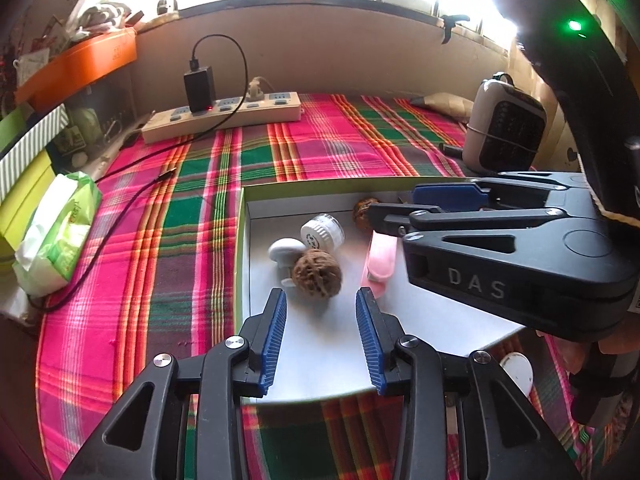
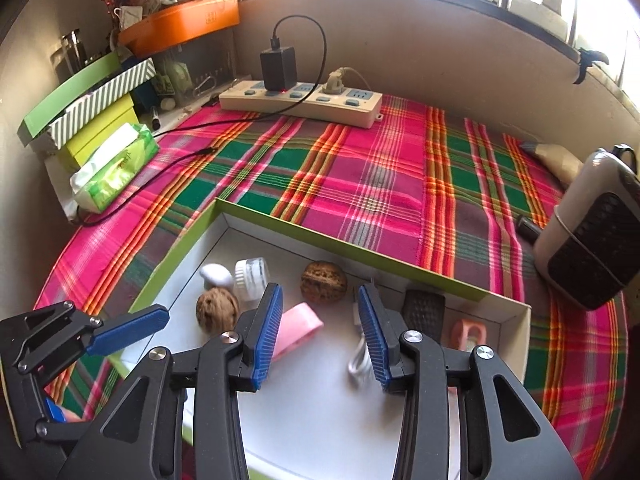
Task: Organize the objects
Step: 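Open the left tool to drop the carved nut while the right tool releases the walnut, then withdraw both open tools from the box toward the white gadget and spool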
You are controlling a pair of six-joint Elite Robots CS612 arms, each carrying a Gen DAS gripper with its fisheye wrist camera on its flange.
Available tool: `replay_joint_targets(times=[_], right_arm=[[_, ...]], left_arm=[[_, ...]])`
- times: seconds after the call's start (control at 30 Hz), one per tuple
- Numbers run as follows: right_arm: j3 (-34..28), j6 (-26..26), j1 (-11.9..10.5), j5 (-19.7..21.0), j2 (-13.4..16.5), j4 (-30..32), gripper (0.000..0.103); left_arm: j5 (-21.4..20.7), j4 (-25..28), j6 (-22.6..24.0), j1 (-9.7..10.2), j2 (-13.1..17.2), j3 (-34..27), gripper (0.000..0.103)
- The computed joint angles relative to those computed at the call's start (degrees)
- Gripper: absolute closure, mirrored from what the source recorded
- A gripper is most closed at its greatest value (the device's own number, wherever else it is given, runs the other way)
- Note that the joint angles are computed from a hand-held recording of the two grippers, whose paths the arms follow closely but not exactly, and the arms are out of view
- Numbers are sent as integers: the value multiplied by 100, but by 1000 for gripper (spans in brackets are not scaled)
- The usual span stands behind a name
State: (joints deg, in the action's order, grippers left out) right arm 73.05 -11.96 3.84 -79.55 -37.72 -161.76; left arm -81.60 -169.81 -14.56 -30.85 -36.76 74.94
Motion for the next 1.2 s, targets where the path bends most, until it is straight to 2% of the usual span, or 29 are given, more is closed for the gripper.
replay_joint_targets(times=[0.63, 0.77, 0.97, 1.07, 1.2], right_arm=[[1131, 385, -29, -32, -526, -1302, 61], [1433, 517, -65, -1, -639, -1708, 61], [1820, 710, -112, -171, -765, -2158, 61], [2031, 879, -158, -199, -823, -2422, 54], [2201, 929, -171, -329, -864, -2514, 53]], left_arm=[[91, -692, -117, -107, -357, 746, 68], [-49, -883, -163, -110, -422, 930, 68], [-253, -1026, -215, -107, -446, 1059, 68], [-469, -1058, -203, -102, -442, 1084, 67], [-667, -1071, -120, -127, -423, 1082, 64]])
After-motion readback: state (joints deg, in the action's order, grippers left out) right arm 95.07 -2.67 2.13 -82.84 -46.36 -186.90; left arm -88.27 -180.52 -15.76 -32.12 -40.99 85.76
